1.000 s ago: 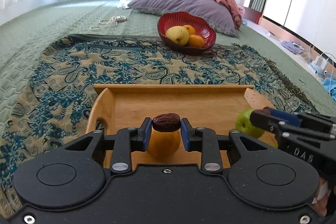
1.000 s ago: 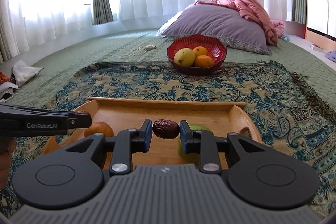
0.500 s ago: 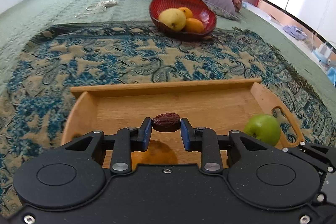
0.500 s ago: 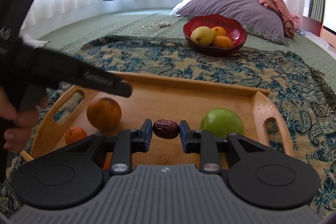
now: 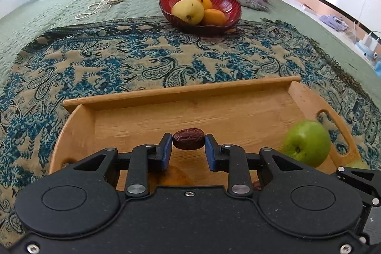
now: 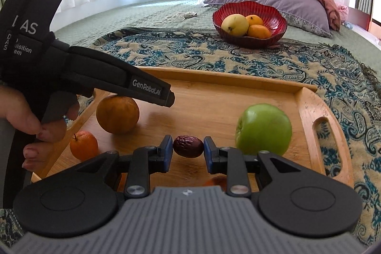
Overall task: Organize fruits
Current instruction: 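Lift the date with the left gripper while the right gripper carries its date over the tray, then open the left gripper to drop the date on the tray while the right gripper releases its date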
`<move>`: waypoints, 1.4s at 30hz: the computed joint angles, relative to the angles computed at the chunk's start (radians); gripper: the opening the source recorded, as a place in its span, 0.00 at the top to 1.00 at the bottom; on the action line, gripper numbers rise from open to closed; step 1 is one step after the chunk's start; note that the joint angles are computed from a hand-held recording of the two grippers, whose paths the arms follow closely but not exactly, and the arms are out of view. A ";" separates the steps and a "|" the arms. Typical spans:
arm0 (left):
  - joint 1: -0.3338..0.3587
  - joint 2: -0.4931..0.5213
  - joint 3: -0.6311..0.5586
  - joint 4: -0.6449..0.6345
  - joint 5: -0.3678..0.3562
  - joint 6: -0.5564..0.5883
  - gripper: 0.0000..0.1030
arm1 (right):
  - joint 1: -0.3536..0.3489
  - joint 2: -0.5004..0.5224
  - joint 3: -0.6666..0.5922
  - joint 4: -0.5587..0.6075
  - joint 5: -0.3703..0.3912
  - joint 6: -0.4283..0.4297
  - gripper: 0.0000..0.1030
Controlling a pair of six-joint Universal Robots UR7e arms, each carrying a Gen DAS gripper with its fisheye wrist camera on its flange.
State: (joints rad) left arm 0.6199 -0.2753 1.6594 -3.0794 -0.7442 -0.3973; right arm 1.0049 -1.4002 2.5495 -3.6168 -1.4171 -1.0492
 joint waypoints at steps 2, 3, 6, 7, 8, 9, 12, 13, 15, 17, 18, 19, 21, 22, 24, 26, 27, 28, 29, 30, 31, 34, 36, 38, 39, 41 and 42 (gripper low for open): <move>0.003 0.003 -0.006 0.003 0.003 0.000 0.73 | 0.001 0.008 0.001 -0.009 -0.006 -0.002 0.68; 0.004 0.004 -0.007 0.004 0.003 0.001 0.73 | 0.002 0.010 0.001 -0.010 -0.009 -0.001 0.68; 0.004 0.009 -0.010 0.004 0.011 0.013 0.73 | 0.004 0.017 -0.002 -0.018 -0.013 0.002 0.68; 0.004 0.011 -0.011 0.003 0.015 0.018 0.73 | 0.005 0.019 -0.003 -0.020 -0.014 0.004 0.67; 0.004 0.013 -0.012 0.003 0.019 0.023 0.73 | 0.006 0.021 -0.005 -0.020 -0.017 0.007 0.67; 0.003 0.014 -0.012 0.002 0.022 0.026 0.72 | 0.006 0.022 -0.006 -0.021 -0.019 0.009 0.67; 0.003 0.019 -0.014 -0.004 0.027 0.032 0.72 | 0.006 0.030 -0.007 -0.033 -0.019 0.011 0.68; 0.003 0.019 -0.015 0.000 0.027 0.032 0.73 | 0.005 0.031 -0.007 -0.034 -0.018 0.013 0.68; 0.004 0.019 -0.016 0.007 0.025 0.031 0.72 | 0.005 0.032 -0.005 -0.038 -0.017 0.014 0.67; 0.004 0.021 -0.017 0.009 0.025 0.034 0.72 | 0.006 0.035 -0.005 -0.043 -0.019 0.013 0.67; 0.004 0.022 -0.018 0.010 0.027 0.035 0.72 | 0.006 0.036 -0.005 -0.045 -0.019 0.013 0.67; 0.004 0.023 -0.018 0.010 0.029 0.035 0.72 | 0.006 0.037 -0.006 -0.046 -0.019 0.014 0.66; 0.004 0.025 -0.019 0.008 0.031 0.037 0.72 | 0.006 0.038 -0.007 -0.047 -0.018 0.019 0.64; 0.005 0.024 -0.019 0.007 0.030 0.037 0.72 | 0.005 0.039 -0.008 -0.047 -0.018 0.021 0.62; 0.005 0.025 -0.018 0.003 0.029 0.039 0.72 | 0.003 0.037 -0.007 -0.045 -0.012 0.024 0.61; 0.005 0.026 -0.017 -0.002 0.030 0.042 0.72 | -0.001 0.034 -0.006 -0.042 -0.007 0.026 0.61; 0.004 0.026 -0.016 -0.002 0.033 0.042 0.71 | -0.002 0.033 -0.006 -0.040 -0.006 0.026 0.61; 0.003 0.025 -0.014 -0.003 0.036 0.042 0.70 | -0.002 0.031 -0.006 -0.037 -0.005 0.026 0.61; 0.002 0.024 -0.011 -0.005 0.036 0.040 0.69 | -0.003 0.029 -0.005 -0.036 -0.004 0.027 0.61; 0.000 0.021 -0.006 -0.008 0.036 0.038 0.66 | -0.004 0.027 -0.005 -0.034 -0.002 0.028 0.59; -0.002 0.017 0.000 -0.010 0.035 0.036 0.64 | -0.004 0.026 -0.004 -0.033 0.000 0.031 0.51; -0.014 0.004 0.028 -0.032 0.034 0.035 0.60 | -0.013 0.015 0.003 -0.030 0.018 0.030 0.50; -0.024 -0.004 0.046 -0.043 0.044 0.033 0.57 | -0.018 0.008 0.007 -0.029 0.032 0.027 0.49; -0.034 -0.012 0.064 -0.051 0.056 0.023 0.54 | -0.023 0.003 0.014 -0.034 0.042 0.020 0.49; -0.039 -0.018 0.073 -0.054 0.060 0.015 0.53 | -0.024 0.002 0.017 -0.040 0.045 0.018 0.47; -0.048 -0.029 0.098 -0.074 0.068 -0.011 0.50 | -0.027 -0.003 0.023 -0.048 0.054 0.012 0.46; -0.053 -0.035 0.111 -0.083 0.074 -0.025 0.48 | -0.030 -0.008 0.027 -0.050 0.059 0.009 0.46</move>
